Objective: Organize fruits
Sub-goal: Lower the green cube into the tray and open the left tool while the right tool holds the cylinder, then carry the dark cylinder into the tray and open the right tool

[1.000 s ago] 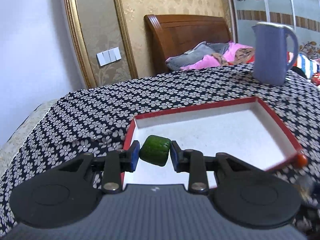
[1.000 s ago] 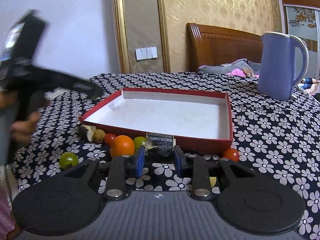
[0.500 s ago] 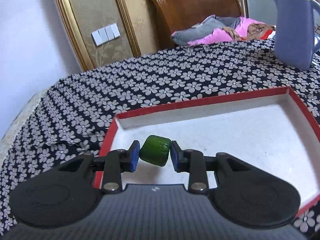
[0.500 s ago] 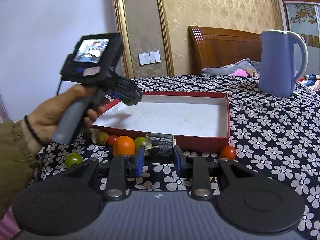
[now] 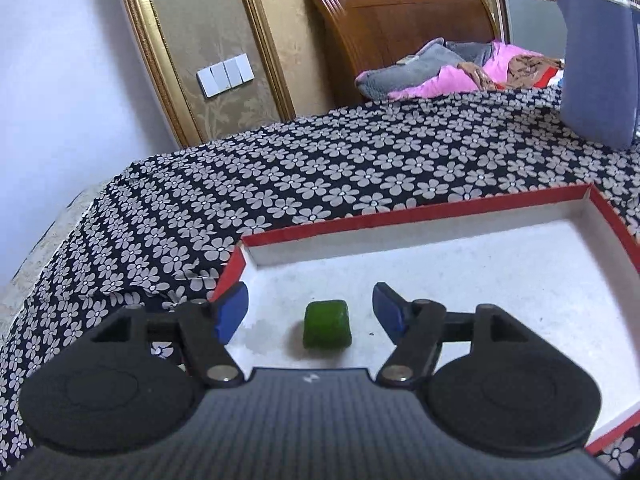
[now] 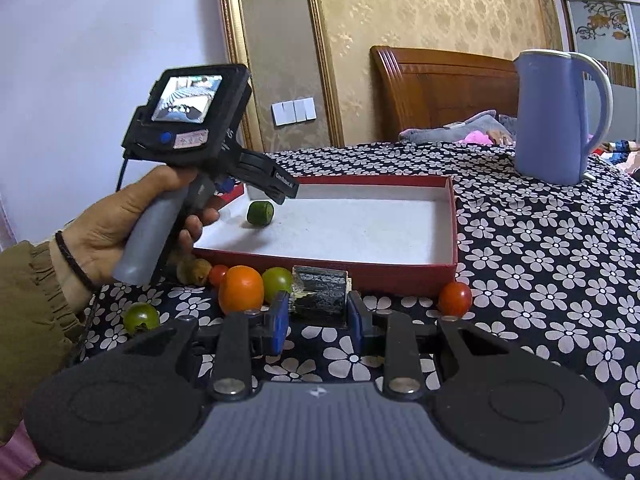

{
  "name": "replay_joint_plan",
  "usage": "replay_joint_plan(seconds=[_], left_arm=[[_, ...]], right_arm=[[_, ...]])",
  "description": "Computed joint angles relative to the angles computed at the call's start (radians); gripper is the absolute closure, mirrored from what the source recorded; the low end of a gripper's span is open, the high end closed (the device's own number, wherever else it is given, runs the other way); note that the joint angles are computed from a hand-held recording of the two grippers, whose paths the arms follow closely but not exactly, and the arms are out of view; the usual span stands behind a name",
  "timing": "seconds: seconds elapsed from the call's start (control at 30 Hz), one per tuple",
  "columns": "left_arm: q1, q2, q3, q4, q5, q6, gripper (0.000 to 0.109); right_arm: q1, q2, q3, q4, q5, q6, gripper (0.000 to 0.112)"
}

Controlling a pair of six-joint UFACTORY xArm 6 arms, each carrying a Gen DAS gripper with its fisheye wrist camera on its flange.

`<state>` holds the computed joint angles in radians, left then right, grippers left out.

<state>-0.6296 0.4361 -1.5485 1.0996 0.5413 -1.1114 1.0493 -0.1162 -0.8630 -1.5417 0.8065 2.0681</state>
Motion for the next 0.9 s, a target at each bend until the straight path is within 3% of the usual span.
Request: replay_joint_plan(seconds=[0.07,0.3,0.7,0.9], left_arm=[[0.0,-0.023,0.024,0.008,0.001,-0.016,0.041],[-0.015,-0.137,0.159,0.137,0.033,-0.175,0.009],[-0.001,-0.334,0.399,0.214,-0.051,-0.353,0.006],[-0.005,-0.399,0.476,0.278,-0.045,-0.439,0.006]], right_arm=[[-0.002,0.006,-0.006,0.001,-0.005,-0.003,0.083],[-0.008,0.025,-0.028,0.008,-0.009,-0.023,0.083],[-0.052,0.032,-0.07,0.024,-0.001,-0.101,0.083],[-0.097,0.032,-0.096,0.023,-0.027,-0.131,0.083]])
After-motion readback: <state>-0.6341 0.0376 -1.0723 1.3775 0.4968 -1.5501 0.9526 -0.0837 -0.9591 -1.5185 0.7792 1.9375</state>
